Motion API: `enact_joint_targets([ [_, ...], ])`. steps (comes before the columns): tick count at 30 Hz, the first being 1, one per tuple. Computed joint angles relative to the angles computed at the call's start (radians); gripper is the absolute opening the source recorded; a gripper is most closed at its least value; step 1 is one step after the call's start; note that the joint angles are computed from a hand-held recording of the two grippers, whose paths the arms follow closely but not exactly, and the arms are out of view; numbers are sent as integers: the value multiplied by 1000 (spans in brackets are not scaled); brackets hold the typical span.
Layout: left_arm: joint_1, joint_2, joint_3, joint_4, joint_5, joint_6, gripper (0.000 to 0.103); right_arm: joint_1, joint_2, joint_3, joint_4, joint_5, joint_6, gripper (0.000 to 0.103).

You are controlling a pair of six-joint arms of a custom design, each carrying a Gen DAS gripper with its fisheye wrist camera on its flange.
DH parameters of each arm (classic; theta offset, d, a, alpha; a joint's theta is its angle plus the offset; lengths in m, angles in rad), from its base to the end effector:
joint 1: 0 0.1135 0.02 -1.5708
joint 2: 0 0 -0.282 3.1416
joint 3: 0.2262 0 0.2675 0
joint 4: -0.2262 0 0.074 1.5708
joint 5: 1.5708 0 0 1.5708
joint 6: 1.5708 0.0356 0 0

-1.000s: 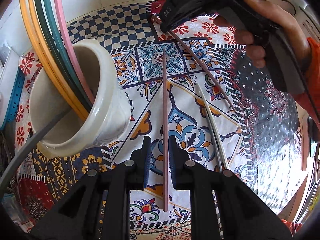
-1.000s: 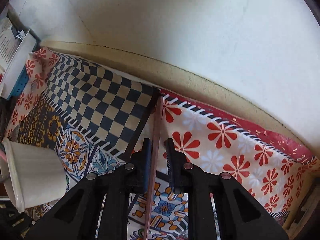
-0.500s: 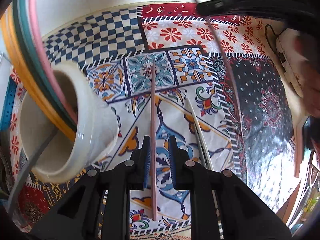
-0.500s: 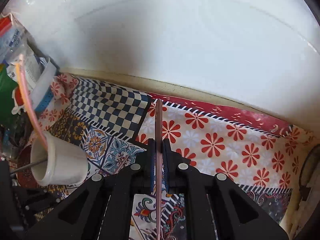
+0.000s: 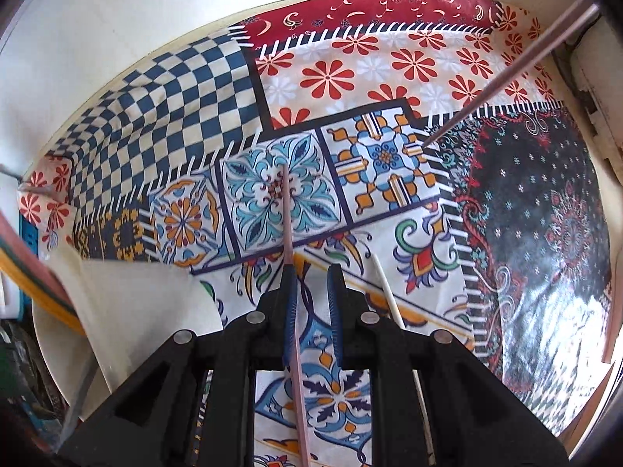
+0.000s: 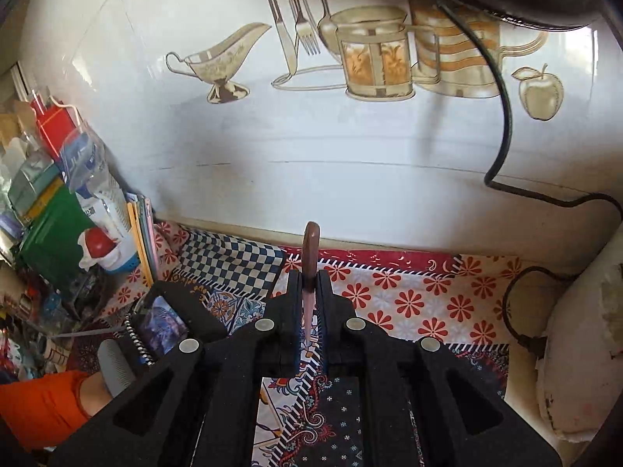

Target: Organize utensils

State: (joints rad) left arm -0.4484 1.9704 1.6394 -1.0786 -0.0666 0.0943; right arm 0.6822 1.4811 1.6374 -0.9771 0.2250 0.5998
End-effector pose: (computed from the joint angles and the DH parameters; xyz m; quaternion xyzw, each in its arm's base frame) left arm 0.3735 -0.1771 0.2372 0.2644 0.9605 0.0185 0.0851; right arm 0.2511 0.1937 0.4147 0.0030 0.9255 0.1339 0.3542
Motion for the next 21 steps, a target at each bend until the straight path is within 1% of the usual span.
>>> enact_joint_targets([
  [2, -10, 46, 62, -20, 3, 0, 16, 3, -12, -15, 10, 13, 8, 6],
  [3, -2, 91, 121, -55, 23, 8, 16, 3, -24, -23, 9, 20, 11, 6],
  [4, 1, 131, 186, -99, 61, -7, 8, 2, -34, -28, 7, 23, 11, 6],
  [6, 8, 188, 283, -159, 88, -5, 4, 6, -49, -33, -7, 41, 15, 6],
  [7, 7, 198, 297, -169, 87, 1, 1, 10, -55, -38, -9, 48, 18, 6],
  [9, -3, 200, 301, -168, 79, 7, 0, 10, -63, -46, -14, 54, 23, 6],
  [12, 6, 177, 262, -152, 101, 23, 0, 16, -75, -48, -32, 67, 30, 6],
  [16, -3, 79, 152, -103, 115, 15, 0, 31, -76, -34, -55, 81, 37, 6],
  [21, 7, 0, 150, -108, 153, 17, 0, 69, -65, 0, -82, 114, 41, 6],
])
